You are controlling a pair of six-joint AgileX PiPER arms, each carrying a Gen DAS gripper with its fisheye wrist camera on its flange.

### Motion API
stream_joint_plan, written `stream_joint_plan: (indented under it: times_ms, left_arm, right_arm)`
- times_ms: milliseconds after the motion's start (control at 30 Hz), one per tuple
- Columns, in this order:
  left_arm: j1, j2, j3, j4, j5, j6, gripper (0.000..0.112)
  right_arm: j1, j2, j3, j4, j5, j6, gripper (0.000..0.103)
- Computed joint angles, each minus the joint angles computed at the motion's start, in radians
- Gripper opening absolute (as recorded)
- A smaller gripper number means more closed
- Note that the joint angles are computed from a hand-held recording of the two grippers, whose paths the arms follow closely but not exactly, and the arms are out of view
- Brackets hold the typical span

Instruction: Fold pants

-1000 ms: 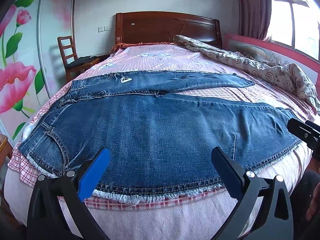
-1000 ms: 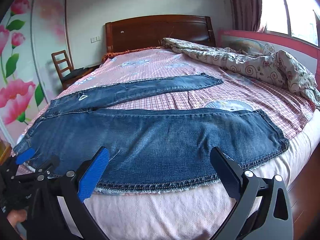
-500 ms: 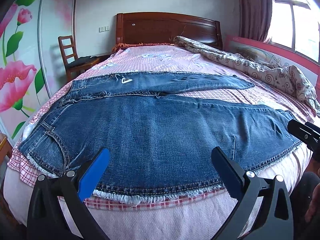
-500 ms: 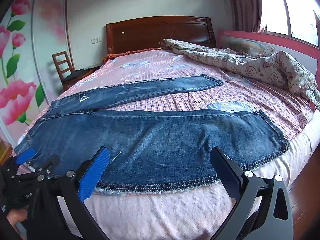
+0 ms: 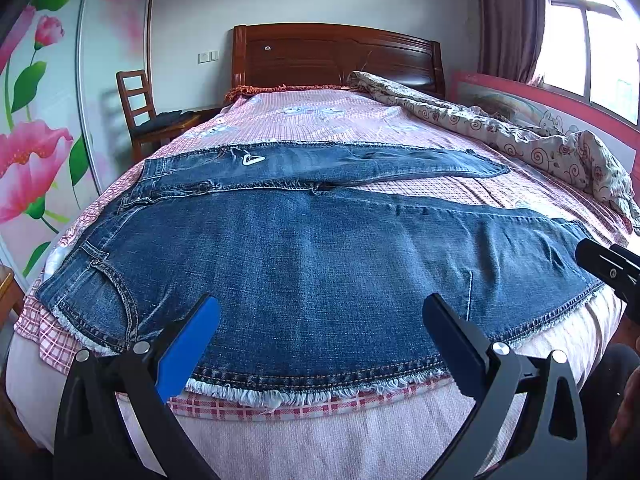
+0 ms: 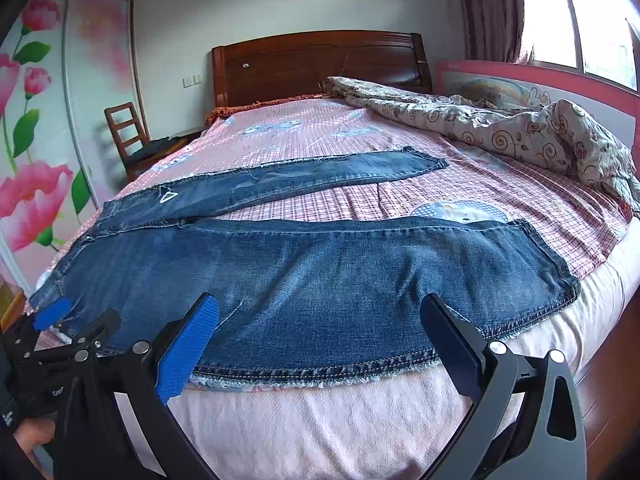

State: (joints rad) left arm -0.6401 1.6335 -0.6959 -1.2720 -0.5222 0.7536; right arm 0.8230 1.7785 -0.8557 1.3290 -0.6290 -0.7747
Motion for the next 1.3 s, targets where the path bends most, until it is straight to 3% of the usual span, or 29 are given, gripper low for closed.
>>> stream_joint_plan:
  times_ms: [833, 967, 1100, 1200, 1300]
  left_arm:
    - [0.008, 0.005, 0.001, 0.012, 0.009, -0.005, 0.101]
    - [0.037, -0.021, -0.005, 0.008, 0.038, 0.016, 0.101]
    - [0.138, -0.102, -0.005, 0.055, 0.115, 0.064, 0.101]
    - [0.251, -0.145, -0.035, 0.077, 0.193, 0.199, 0.101]
    - [0.395, -0.146, -0.120, 0.060, 0.308, 0.399, 0.101]
  right_arm:
    - [-0.006, 0.007, -0.007, -0.003, 0.009, 0.001, 0.100]
    - [-0.015, 0.002, -0.007, -0.001, 0.018, 0.008, 0.100]
    - [-0.087, -0.027, -0.005, -0.025, 0.125, 0.068, 0.100]
    - [-0.173, -0.047, -0.023, -0.062, 0.256, 0.111, 0.100]
    - [-0.259, -0.037, -0.103, 0.052, 0.397, -0.046, 0.100]
